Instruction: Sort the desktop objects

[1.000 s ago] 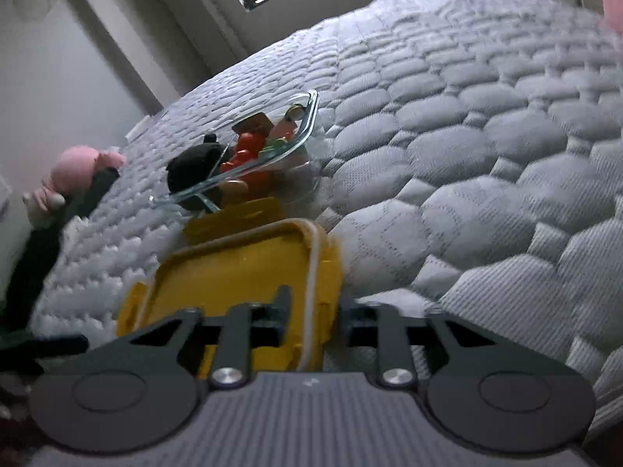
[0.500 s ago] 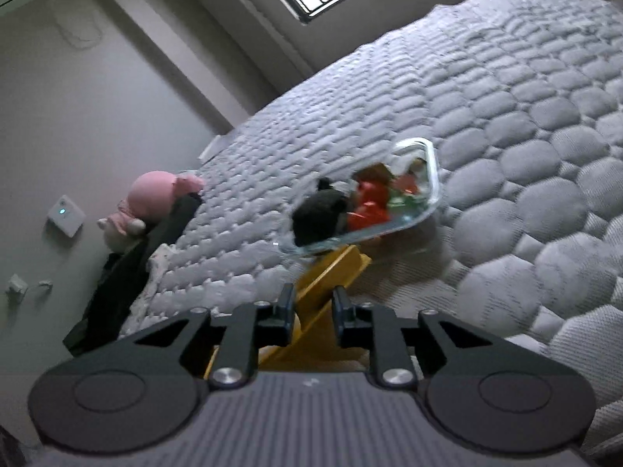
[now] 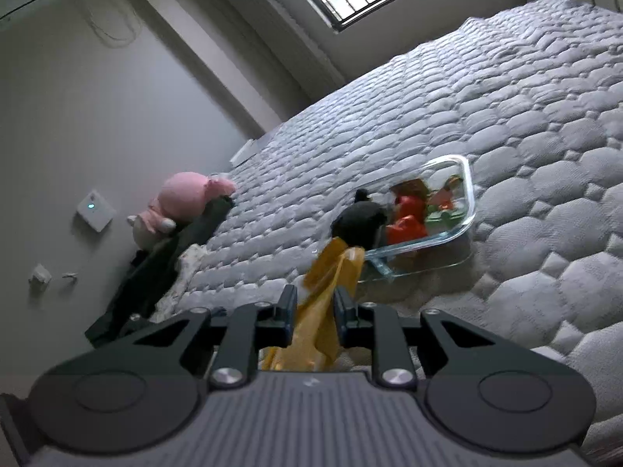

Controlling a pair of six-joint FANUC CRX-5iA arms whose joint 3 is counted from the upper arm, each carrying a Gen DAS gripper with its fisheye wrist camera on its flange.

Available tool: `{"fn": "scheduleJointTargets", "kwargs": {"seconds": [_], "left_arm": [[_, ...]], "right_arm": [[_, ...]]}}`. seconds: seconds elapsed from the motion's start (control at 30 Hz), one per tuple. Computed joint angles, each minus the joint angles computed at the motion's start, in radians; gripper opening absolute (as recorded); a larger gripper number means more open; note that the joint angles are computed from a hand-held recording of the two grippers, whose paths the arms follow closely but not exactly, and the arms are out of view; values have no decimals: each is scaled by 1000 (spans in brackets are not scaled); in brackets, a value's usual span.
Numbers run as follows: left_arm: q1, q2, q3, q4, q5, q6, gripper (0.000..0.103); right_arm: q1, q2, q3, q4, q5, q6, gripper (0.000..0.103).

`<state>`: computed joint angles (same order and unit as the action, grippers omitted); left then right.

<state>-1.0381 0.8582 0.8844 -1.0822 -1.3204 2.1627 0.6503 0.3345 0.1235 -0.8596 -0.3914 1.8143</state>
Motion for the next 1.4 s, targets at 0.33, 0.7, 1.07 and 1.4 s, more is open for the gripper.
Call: {"fn": "scheduleJointTargets", "kwargs": {"seconds": [0.33,0.7,1.07,1.4], "left_arm": [[50,15,33,140,5,-74,33],[138,-311,-314,120,121,467,38],[290,-603,-716,166,277,1035,45],[464,-772,-1103,316,683,1429,56]], "right_arm": [[-98,29,7,-242,-63,142,24],[-64,97,56,-132,-86,-89,36],[84,244,253,137,-204,-260,46],[126,374,437,147,-375,-256,53]]}}
